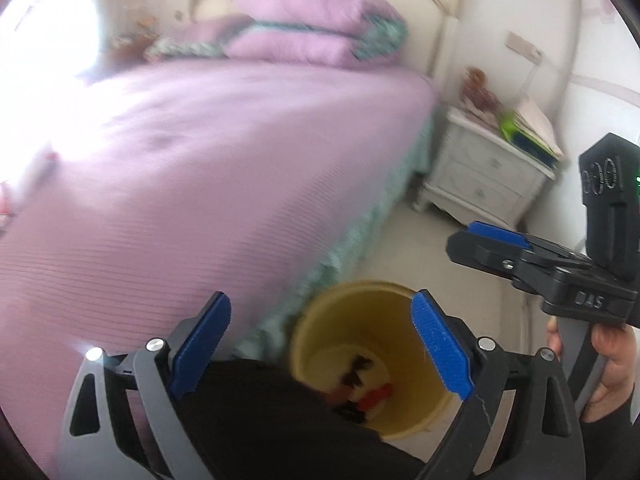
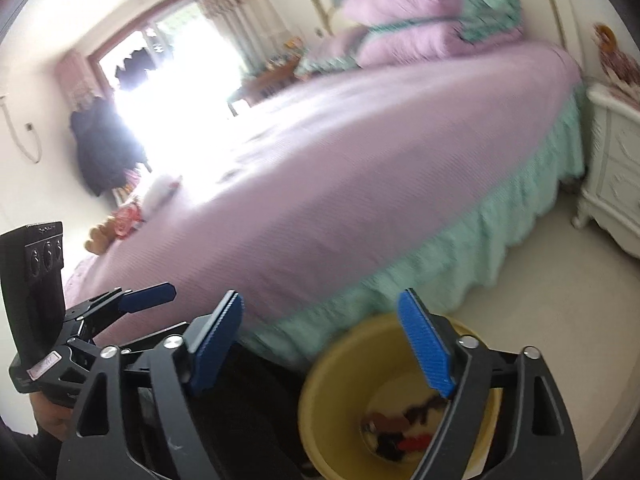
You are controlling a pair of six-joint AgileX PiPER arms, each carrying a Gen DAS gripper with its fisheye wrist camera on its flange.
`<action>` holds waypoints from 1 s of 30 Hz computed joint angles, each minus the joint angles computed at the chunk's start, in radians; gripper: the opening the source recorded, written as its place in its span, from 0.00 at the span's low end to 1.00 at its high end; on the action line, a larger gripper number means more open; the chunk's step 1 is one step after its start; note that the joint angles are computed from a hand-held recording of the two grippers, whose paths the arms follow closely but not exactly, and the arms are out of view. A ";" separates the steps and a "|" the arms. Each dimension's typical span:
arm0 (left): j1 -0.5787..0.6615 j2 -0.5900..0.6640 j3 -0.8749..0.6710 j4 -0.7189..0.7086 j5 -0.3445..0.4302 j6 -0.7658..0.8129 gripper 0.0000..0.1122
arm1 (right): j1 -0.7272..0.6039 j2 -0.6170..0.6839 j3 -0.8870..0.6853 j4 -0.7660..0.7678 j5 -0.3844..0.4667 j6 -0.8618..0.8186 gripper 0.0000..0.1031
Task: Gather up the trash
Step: 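Move both grippers back over the bed toward the plush bear and snack bag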
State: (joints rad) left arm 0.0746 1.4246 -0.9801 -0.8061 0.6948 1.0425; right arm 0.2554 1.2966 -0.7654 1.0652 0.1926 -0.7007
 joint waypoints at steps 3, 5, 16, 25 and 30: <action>0.082 -0.034 -0.006 -0.001 -0.029 0.013 0.84 | 0.072 0.068 -0.101 0.125 -0.017 -0.149 0.86; 0.145 -0.047 -0.023 0.007 -0.037 0.013 0.85 | 0.112 0.116 -0.168 0.251 -0.021 -0.287 0.90; 0.521 0.023 -0.221 -0.069 -0.050 0.017 0.88 | 0.319 0.456 -0.723 0.126 -0.001 -0.247 0.92; 0.639 0.209 -0.483 0.068 -0.113 -0.173 0.88 | 0.444 0.822 -1.340 -0.679 0.177 0.543 0.92; 0.665 0.355 -0.648 0.147 -0.111 -0.274 0.88 | 0.478 1.090 -1.833 -0.826 0.445 0.705 0.92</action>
